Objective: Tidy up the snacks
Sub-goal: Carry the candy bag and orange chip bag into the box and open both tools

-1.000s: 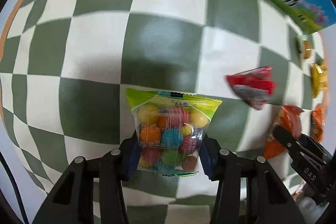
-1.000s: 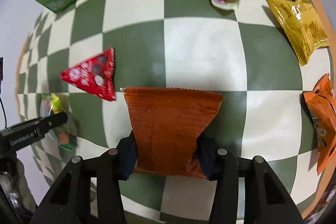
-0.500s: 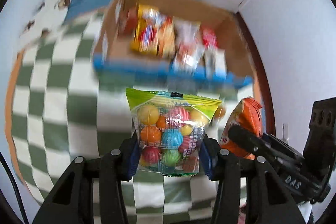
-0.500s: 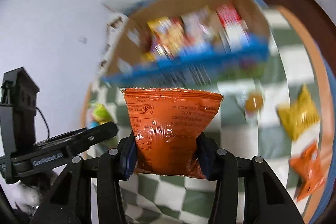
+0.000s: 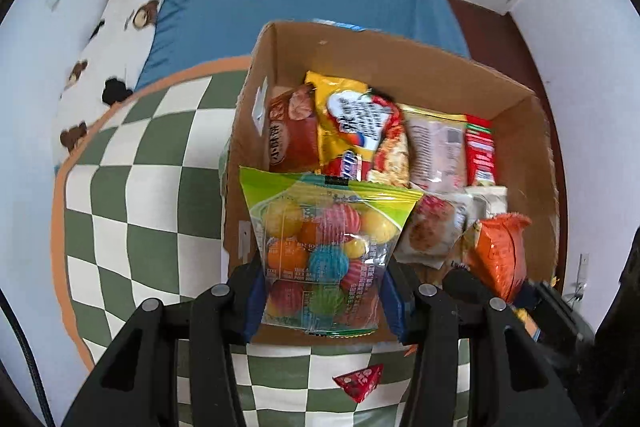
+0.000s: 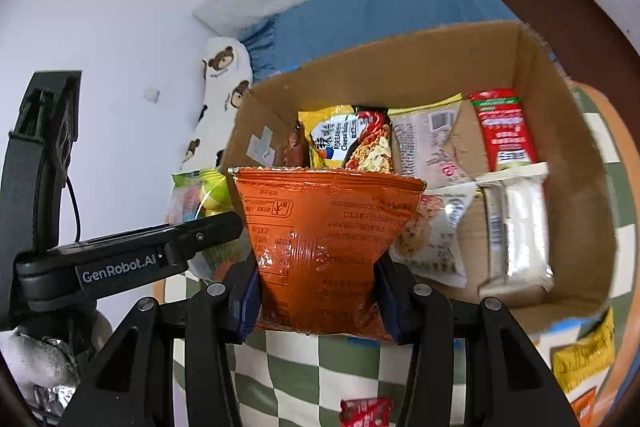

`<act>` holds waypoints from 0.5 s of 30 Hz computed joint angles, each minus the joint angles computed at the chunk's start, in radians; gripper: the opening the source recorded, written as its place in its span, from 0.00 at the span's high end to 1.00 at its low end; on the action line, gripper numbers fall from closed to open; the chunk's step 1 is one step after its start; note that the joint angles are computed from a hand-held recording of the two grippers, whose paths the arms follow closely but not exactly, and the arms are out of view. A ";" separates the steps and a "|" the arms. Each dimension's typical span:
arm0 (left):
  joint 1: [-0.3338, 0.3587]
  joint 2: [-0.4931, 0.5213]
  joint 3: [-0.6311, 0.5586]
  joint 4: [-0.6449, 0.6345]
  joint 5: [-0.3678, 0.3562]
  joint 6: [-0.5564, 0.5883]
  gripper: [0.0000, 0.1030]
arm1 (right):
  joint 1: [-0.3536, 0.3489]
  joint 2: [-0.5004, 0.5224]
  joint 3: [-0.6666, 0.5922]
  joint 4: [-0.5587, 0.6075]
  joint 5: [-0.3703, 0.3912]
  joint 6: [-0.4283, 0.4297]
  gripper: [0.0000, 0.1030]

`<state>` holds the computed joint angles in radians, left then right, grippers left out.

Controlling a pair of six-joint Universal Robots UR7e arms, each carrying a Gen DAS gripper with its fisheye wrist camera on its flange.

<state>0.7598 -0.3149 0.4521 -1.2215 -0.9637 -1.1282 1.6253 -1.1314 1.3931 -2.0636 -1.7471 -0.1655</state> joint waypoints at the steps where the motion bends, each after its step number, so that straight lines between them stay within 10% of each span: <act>1: 0.010 0.020 -0.036 0.029 -0.006 -0.002 0.56 | -0.003 0.020 -0.011 0.007 0.002 0.010 0.51; 7: 0.037 0.035 -0.053 0.048 -0.047 -0.006 0.55 | -0.009 0.060 -0.025 0.024 -0.004 0.030 0.48; 10: 0.049 0.027 -0.032 0.024 -0.079 -0.013 0.48 | -0.010 0.088 -0.053 0.089 -0.020 0.034 0.07; 15: 0.046 0.010 0.003 -0.009 -0.059 -0.005 0.39 | 0.000 0.106 -0.057 0.103 -0.106 0.012 0.06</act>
